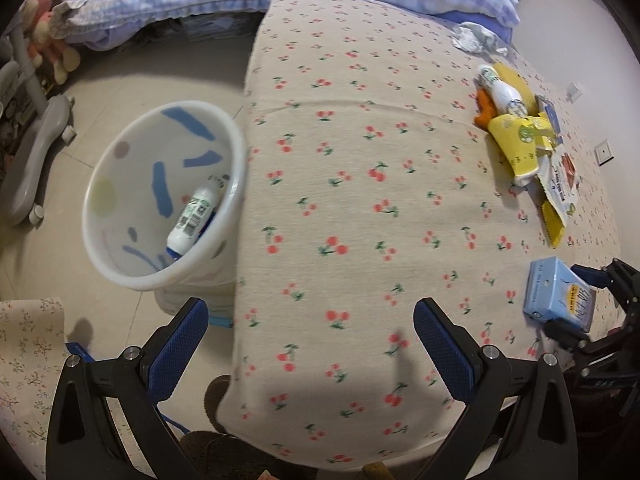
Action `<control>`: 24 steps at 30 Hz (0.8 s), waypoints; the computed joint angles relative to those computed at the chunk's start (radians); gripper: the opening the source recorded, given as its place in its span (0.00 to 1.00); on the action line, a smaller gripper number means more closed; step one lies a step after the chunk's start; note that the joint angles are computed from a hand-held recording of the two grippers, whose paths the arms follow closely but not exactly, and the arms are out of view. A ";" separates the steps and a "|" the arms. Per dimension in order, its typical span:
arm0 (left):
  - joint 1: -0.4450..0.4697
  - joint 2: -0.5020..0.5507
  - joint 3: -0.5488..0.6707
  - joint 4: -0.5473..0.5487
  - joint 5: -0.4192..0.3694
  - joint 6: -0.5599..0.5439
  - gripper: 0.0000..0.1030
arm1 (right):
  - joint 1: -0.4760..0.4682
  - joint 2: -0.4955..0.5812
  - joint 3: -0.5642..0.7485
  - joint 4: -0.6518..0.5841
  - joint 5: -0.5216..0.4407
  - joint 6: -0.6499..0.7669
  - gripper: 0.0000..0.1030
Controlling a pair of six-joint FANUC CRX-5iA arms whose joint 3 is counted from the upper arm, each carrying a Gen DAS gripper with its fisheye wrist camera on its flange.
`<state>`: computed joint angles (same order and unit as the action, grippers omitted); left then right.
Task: Collect trash
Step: 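Grasp the milk carton with the right tool while the left tool grasps the yellow cup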
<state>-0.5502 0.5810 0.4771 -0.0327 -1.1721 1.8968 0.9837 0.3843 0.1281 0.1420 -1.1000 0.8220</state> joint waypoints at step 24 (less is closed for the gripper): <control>-0.087 0.311 0.461 0.143 0.011 0.035 0.96 | -0.105 -0.301 -0.324 0.127 0.127 -0.347 0.63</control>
<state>-0.6373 0.8916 0.9386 0.1107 -1.1613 1.9322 0.8787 0.0836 -0.1961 0.2694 -0.9729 0.4752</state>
